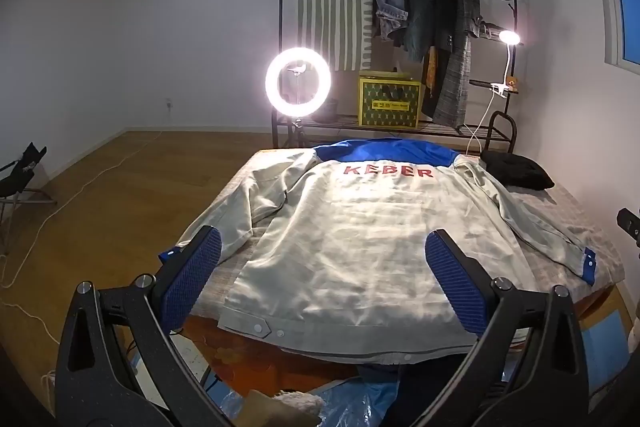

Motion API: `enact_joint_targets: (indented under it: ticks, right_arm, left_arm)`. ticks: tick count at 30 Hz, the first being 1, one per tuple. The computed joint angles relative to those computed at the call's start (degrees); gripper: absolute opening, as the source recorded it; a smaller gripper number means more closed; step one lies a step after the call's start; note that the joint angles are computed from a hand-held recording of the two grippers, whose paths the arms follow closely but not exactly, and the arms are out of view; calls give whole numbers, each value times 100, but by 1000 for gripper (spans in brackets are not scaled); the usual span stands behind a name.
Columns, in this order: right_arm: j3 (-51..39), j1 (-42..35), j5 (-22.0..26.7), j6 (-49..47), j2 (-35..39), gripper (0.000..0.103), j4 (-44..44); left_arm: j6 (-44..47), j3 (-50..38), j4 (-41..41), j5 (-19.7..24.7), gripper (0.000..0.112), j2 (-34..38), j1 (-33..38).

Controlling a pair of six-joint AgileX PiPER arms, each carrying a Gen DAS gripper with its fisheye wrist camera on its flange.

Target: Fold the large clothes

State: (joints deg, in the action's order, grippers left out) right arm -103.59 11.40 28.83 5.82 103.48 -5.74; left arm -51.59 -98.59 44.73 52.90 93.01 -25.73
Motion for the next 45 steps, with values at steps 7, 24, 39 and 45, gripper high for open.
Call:
enact_joint_targets:
  ticks: [7,24,39,45]
  right_arm:
    - [10,-14,-14,-57,3,103,47]
    - [167,46,-157,235,-67,103,-311]
    - [141,82,-106,331,-51,103,-382]
    - [119,86,-85,352,-45,103,-397]
  left_arm:
    - [27,2,-38,17,103,-24,0]
    - [3,36,-73,-17,103,-32,39]
    - [-23,71,-83,-52,103,-55,55]
    - [-31,82,-79,-66,103,-61,62]
